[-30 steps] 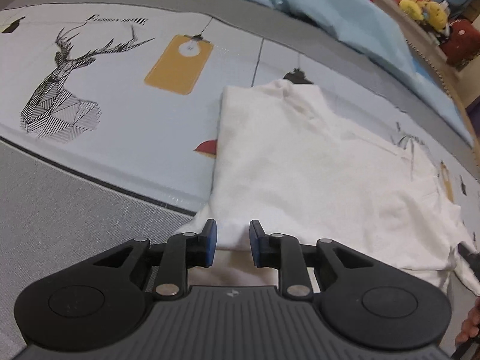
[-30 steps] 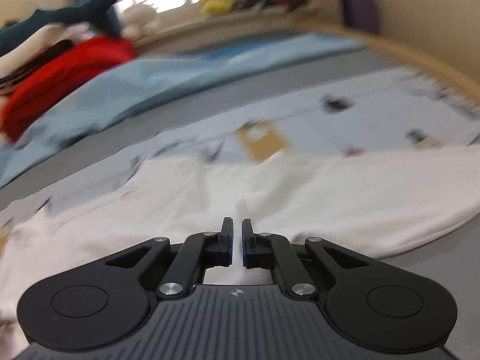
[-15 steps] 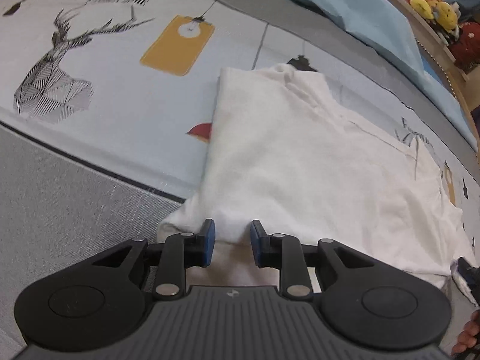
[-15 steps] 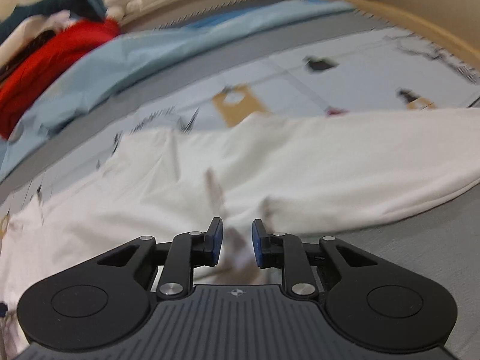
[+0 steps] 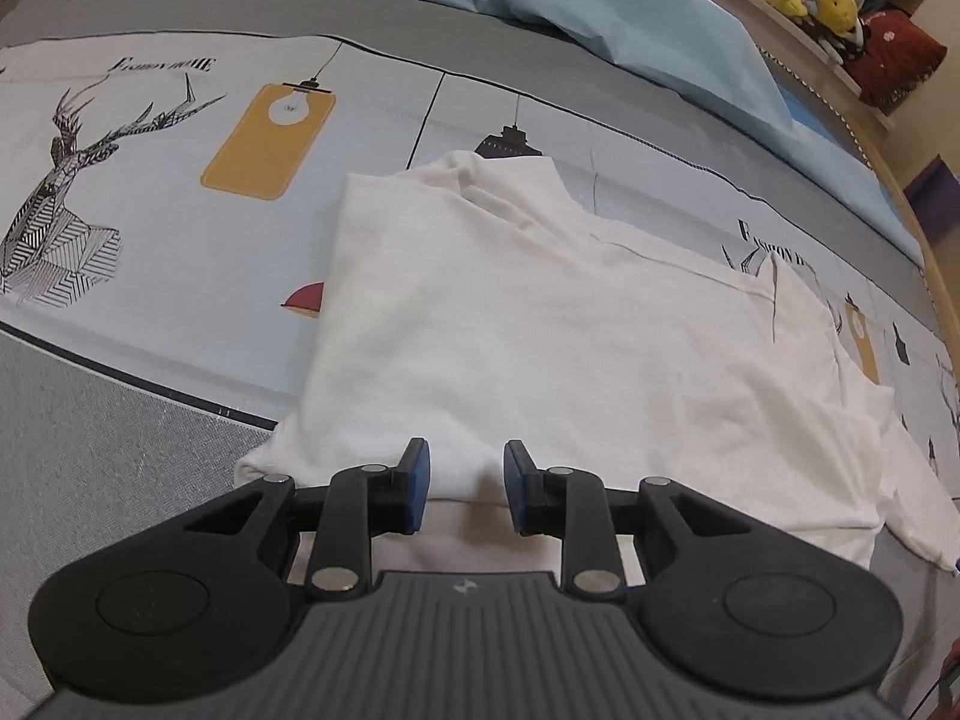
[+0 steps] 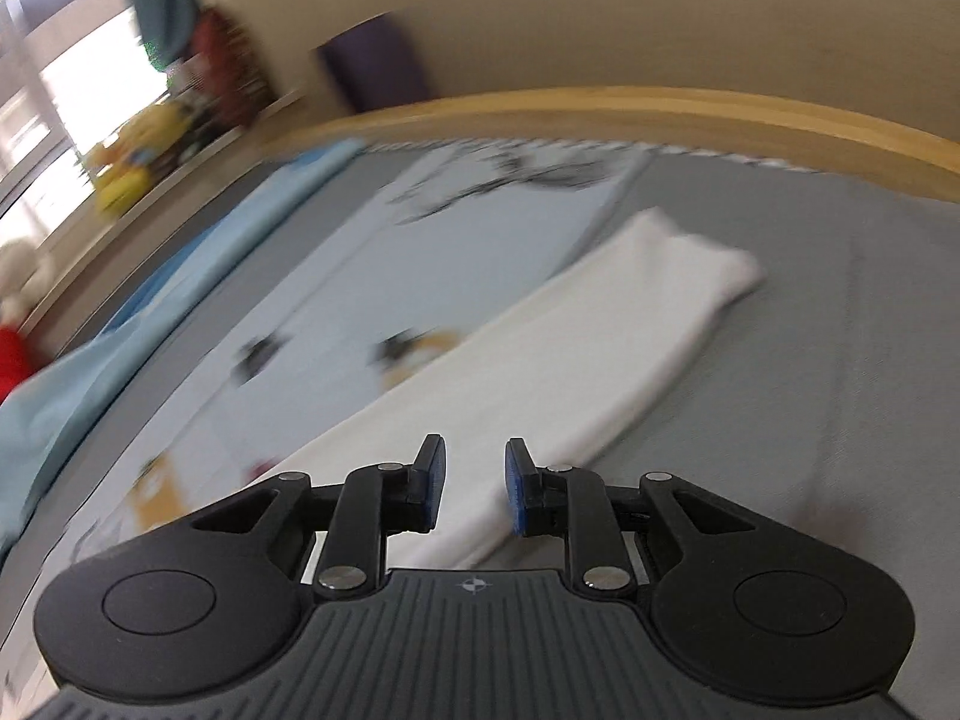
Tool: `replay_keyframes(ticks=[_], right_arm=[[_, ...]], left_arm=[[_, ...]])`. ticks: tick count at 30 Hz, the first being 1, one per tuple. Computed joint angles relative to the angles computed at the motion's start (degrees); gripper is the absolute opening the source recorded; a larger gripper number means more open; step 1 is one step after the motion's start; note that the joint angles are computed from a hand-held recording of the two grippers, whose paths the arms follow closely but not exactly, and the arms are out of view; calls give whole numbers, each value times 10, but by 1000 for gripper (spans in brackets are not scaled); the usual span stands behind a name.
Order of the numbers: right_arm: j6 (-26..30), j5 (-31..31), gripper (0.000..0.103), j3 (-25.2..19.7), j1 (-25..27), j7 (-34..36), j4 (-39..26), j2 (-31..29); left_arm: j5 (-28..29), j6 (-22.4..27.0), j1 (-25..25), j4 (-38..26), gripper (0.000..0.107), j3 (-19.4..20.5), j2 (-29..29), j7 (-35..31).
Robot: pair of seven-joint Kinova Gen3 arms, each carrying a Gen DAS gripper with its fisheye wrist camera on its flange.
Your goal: Fold small clothes
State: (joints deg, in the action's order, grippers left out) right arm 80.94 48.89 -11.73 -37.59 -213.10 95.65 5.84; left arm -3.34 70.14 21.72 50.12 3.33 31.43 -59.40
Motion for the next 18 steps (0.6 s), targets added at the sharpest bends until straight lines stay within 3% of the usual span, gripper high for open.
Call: replay_keyframes(ticks=[3, 6, 9, 14, 16, 17, 18], right_arm=[[3, -9, 37, 3, 14, -46, 53, -30], [-51, -18, 47, -1, 49, -106, 109, -63], [-106, -4, 47, -10, 79, -159, 155, -84], [-121, 20, 46, -20, 102, -183, 165, -75], [-124, 29, 26, -14, 109, -174, 160, -63], [-112, 24, 5, -8, 106, -163, 148, -54], [-90, 19, 4, 2, 93, -156, 136, -43]], left_arm=[[-8, 3, 5, 1, 29, -3, 0, 0], [-15, 8, 9, -2, 29, -4, 3, 2], [-19, 10, 13, -5, 29, -4, 6, -1], [-25, 14, 19, -7, 30, -5, 8, -5], [-25, 15, 19, -6, 30, -5, 8, -5], [-25, 15, 19, -6, 30, -5, 7, -4], [-24, 14, 17, -4, 30, -5, 5, -5]])
